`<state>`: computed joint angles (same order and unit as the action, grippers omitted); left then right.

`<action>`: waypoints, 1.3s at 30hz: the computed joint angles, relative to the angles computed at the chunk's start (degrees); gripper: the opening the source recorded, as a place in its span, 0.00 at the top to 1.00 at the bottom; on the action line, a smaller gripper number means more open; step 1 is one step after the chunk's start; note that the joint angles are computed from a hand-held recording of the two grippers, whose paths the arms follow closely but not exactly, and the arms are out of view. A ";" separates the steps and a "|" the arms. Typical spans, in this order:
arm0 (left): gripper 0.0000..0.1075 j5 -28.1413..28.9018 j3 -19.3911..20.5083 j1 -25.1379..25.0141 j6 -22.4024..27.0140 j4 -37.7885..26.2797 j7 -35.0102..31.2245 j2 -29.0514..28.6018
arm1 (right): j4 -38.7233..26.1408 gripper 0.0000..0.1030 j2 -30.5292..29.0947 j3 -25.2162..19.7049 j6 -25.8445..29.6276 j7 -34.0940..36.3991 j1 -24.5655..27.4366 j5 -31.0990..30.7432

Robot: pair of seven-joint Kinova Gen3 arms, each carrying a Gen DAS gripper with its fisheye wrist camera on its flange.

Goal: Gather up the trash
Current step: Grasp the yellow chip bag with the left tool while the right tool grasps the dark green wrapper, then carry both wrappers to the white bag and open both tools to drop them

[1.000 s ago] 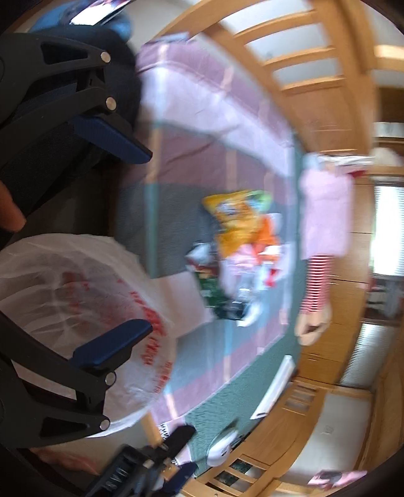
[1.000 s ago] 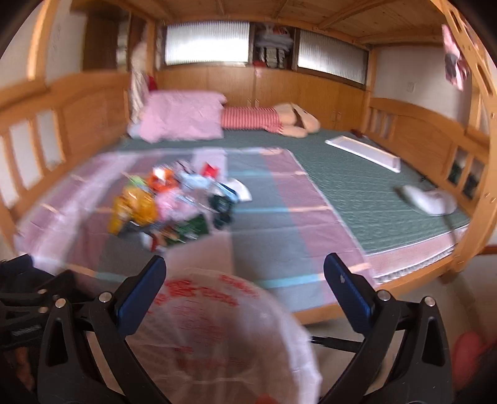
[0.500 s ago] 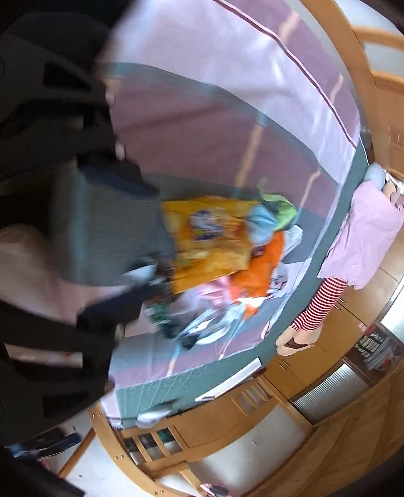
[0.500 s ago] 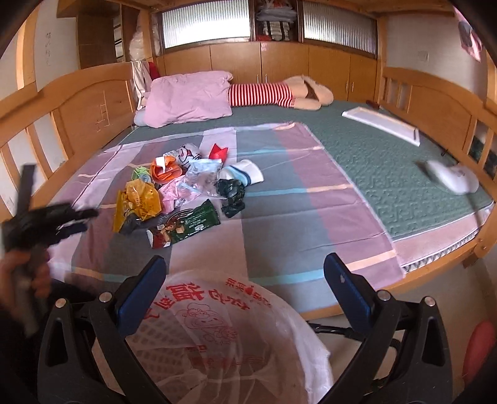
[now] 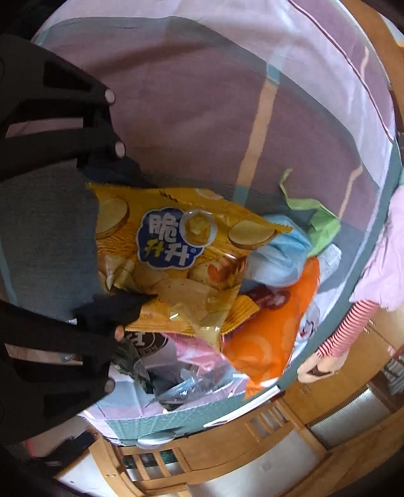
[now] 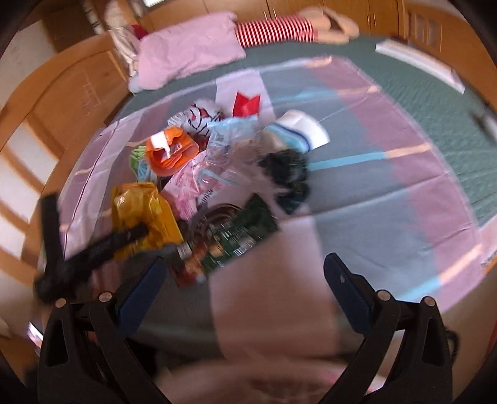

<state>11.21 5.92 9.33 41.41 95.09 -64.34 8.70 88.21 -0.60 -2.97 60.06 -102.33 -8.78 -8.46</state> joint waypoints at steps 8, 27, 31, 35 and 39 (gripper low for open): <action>0.64 0.50 -0.13 -0.05 -4.44 5.60 0.55 -4.96 | -9.49 0.56 15.12 -1.07 6.55 -10.04 -3.09 1.89; 0.65 -36.95 30.07 -12.48 9.85 6.34 32.81 -25.33 | 8.02 0.72 -13.13 4.61 -2.94 15.31 3.09 -17.01; 0.65 -45.78 32.11 -3.87 19.03 1.94 38.06 -25.86 | 7.48 0.72 -18.17 5.85 -0.38 16.94 1.11 -13.88; 0.65 -52.28 33.92 5.05 27.48 -2.68 41.73 -23.75 | 8.14 0.72 -22.57 7.10 4.64 19.21 0.01 -10.83; 0.65 -54.75 38.61 6.03 30.97 -5.30 41.81 -23.16 | 9.13 0.71 -25.25 5.13 9.52 19.92 0.20 -5.78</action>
<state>-43.54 44.53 15.36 72.38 89.79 -22.53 -14.45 97.34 -25.86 2.15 69.58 -82.41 -8.58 -14.23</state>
